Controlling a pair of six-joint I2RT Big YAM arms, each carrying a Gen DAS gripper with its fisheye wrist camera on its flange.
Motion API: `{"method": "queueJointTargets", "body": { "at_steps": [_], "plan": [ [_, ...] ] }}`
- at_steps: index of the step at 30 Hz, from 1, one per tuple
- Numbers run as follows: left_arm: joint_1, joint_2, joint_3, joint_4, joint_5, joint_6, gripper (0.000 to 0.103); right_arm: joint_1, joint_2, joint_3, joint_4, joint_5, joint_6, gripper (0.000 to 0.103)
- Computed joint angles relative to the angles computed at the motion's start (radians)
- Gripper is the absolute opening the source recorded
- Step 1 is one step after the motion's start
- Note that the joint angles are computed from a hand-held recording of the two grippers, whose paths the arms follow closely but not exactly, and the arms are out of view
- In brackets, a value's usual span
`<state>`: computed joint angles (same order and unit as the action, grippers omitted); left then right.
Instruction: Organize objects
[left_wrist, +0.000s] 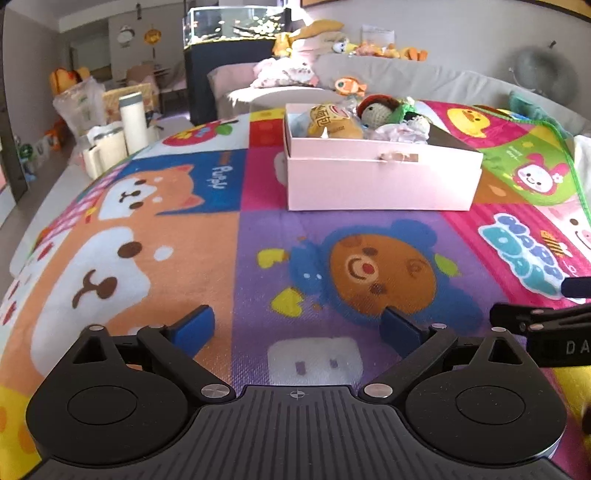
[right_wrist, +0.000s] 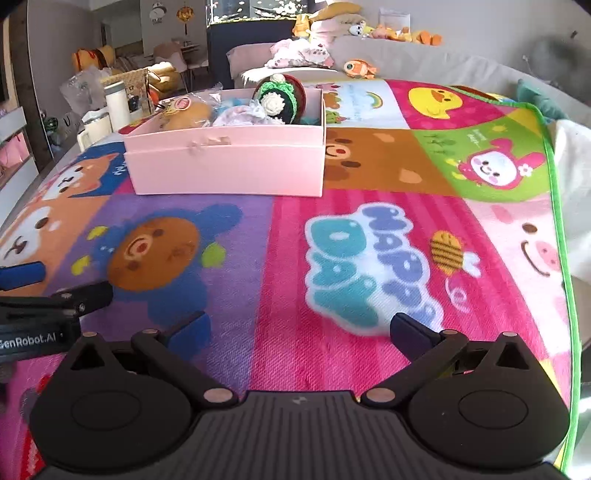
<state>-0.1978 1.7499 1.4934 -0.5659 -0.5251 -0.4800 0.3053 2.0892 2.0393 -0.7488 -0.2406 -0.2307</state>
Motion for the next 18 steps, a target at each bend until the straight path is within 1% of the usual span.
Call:
{"method": "queueJointTargets", "body": {
  "at_steps": [3,5,10,18],
  "plan": [
    [0.006,0.011,0.013,-0.003,0.001,0.001,0.101,0.004,0.027,0.039,0.001,0.002,0.011,0.103],
    [0.005,0.016,0.021,-0.008,-0.002,-0.005,0.101,0.005,0.032,0.028,0.045,-0.003,0.017,0.103],
    [0.006,0.032,0.041,-0.020,-0.012,-0.019,0.102,0.009,0.032,0.010,0.099,-0.007,0.028,0.103],
    [0.004,0.030,0.041,-0.022,-0.015,-0.017,0.102,0.010,0.034,0.011,0.101,-0.007,0.028,0.103]
  ]
}}
